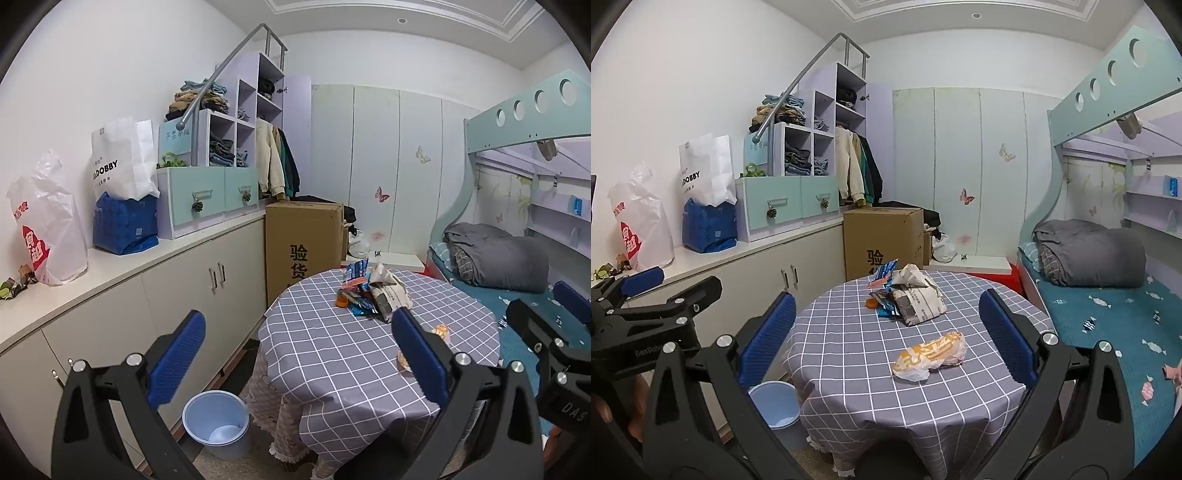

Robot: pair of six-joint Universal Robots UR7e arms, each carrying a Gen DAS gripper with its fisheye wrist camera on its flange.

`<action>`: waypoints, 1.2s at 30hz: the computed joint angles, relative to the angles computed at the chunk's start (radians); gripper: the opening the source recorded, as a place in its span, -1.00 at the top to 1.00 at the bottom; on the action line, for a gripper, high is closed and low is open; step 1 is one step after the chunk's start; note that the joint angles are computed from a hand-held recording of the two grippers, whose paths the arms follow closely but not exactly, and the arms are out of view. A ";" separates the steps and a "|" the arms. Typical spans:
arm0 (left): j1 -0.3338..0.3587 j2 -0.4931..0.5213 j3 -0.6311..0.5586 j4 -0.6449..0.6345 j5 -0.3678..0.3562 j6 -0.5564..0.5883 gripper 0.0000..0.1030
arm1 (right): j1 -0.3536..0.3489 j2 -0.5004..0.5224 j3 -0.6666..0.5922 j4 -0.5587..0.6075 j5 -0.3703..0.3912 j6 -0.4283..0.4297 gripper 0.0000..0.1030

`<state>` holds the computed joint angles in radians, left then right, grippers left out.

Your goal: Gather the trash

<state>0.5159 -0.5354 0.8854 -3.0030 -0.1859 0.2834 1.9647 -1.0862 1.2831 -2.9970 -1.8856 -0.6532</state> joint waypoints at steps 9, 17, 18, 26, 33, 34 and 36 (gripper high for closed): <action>-0.001 0.004 -0.018 0.023 -0.001 0.005 -0.92 | -0.003 0.004 0.005 -0.005 -0.002 -0.004 -0.89; -0.003 0.012 -0.006 0.021 0.002 0.005 -0.92 | -0.004 0.000 0.010 0.001 -0.005 0.000 -0.89; -0.003 0.012 -0.005 0.022 0.002 0.005 -0.92 | -0.005 -0.001 0.012 0.000 -0.005 0.000 -0.89; -0.003 0.012 -0.003 0.025 0.002 0.003 -0.92 | -0.005 0.003 0.005 0.005 -0.006 0.002 -0.89; -0.001 0.003 0.016 0.049 0.004 -0.032 -0.92 | -0.006 0.001 0.004 0.008 -0.005 0.002 -0.89; -0.001 0.003 0.016 0.049 0.004 -0.032 -0.92 | -0.006 0.001 0.004 0.008 -0.005 0.003 -0.89; 0.000 0.001 0.017 0.051 0.003 -0.034 -0.92 | -0.006 0.001 0.003 0.010 -0.005 0.002 -0.89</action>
